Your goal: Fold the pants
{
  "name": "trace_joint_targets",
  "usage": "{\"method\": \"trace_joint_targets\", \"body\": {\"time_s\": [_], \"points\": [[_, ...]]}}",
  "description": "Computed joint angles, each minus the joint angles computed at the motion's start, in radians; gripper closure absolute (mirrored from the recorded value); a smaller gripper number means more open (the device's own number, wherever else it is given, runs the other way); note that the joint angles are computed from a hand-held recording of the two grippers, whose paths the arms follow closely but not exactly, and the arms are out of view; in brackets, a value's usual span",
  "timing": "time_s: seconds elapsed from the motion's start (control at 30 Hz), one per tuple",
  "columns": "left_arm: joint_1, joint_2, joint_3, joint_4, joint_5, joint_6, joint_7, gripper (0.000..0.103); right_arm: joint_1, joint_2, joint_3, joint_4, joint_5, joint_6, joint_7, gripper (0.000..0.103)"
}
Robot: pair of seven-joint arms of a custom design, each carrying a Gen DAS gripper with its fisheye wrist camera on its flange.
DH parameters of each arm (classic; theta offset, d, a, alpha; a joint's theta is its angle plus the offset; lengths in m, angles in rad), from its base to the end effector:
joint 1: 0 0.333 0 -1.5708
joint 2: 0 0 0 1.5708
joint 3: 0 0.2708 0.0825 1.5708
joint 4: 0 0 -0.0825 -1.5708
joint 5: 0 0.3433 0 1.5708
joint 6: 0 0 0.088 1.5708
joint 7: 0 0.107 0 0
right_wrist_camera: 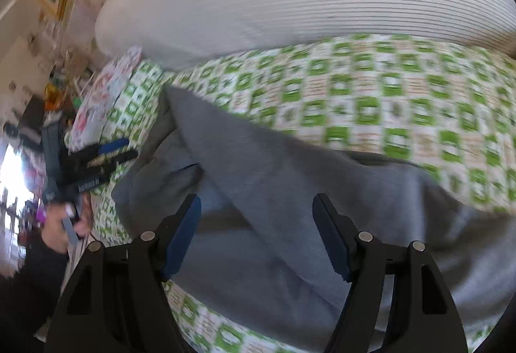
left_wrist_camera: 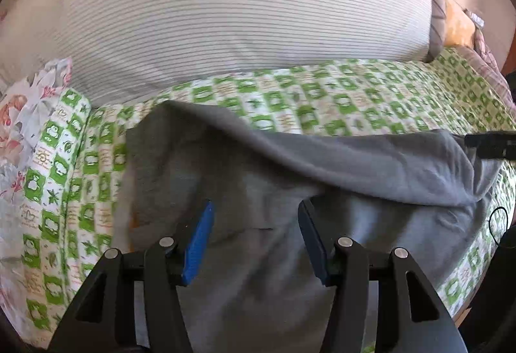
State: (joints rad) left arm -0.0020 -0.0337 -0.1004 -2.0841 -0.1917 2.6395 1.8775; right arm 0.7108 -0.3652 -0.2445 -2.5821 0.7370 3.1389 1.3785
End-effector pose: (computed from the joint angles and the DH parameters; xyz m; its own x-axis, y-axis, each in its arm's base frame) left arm 0.5460 -0.0517 0.4806 -0.2649 -0.9643 -0.0056 -0.7938 0.2213 -0.5665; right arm 0.4133 0.1377 0.4520 0.0987 -0.8699 -0.4833 -0.7305 0.2665 -0.6288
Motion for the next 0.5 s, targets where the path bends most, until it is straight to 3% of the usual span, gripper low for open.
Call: {"method": "trace_joint_targets", "body": {"time_s": [0.1, 0.23, 0.3, 0.5], "points": [[0.025, 0.056, 0.018, 0.066, 0.030, -0.010, 0.035, 0.048, 0.061, 0.136, -0.034, 0.145, 0.056, -0.057, -0.052, 0.031], [0.061, 0.160, 0.024, 0.211, 0.072, -0.077, 0.113, 0.047, -0.037, 0.281, 0.065, 0.285, -0.084, -0.112, 0.051, 0.031], [0.070, 0.213, 0.027, 0.283, 0.127, -0.096, 0.148, 0.046, -0.077, 0.325, 0.096, 0.332, -0.164, -0.128, 0.111, 0.031], [0.108, 0.389, 0.011, 0.543, 0.154, -0.254, 0.317, 0.036, -0.155, 0.429, 0.155, 0.458, -0.316, -0.185, 0.229, 0.031]]}}
